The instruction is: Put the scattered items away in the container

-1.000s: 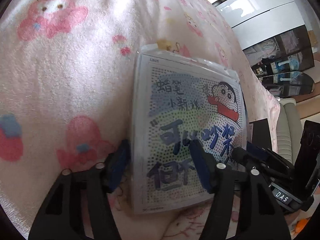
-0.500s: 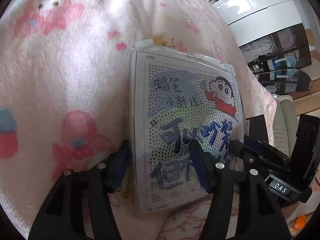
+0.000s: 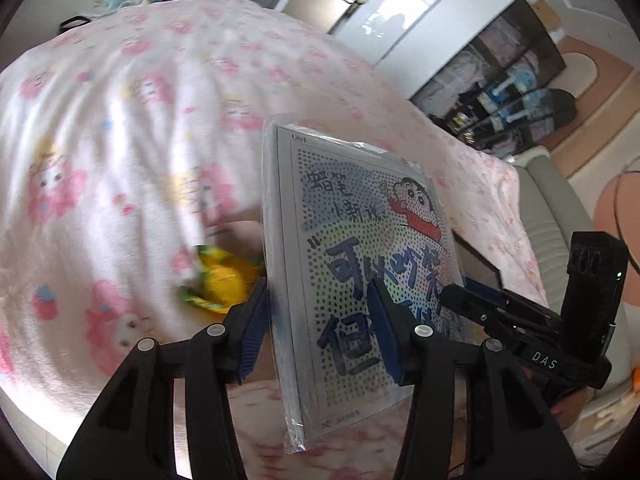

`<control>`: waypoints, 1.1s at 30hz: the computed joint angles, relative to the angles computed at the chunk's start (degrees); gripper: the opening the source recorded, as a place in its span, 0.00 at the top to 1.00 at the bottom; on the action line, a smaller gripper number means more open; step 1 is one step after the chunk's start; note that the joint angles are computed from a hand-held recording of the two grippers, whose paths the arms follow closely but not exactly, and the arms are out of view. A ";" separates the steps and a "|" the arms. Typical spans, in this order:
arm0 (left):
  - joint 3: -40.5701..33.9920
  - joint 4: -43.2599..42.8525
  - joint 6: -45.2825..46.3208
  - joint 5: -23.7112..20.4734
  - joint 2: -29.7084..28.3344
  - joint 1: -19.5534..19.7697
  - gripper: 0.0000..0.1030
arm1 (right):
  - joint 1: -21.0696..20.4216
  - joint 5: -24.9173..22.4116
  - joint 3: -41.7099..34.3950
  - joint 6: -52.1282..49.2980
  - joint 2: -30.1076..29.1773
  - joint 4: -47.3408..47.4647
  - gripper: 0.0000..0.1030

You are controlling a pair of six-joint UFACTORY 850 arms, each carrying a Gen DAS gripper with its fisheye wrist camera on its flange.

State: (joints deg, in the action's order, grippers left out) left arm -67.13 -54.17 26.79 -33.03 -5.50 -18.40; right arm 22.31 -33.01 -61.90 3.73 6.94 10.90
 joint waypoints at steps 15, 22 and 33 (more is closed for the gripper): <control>-29.05 8.05 -9.05 -11.92 -21.10 -18.08 0.54 | -26.46 -2.28 12.10 -4.51 18.33 2.80 0.62; -43.25 17.67 -17.96 -17.81 -32.13 -23.22 0.54 | -38.94 -4.34 14.67 -12.25 16.26 8.86 0.62; -51.05 28.78 -26.52 -25.73 -39.01 -25.81 0.49 | -36.80 -2.15 16.82 0.14 10.15 -3.90 0.62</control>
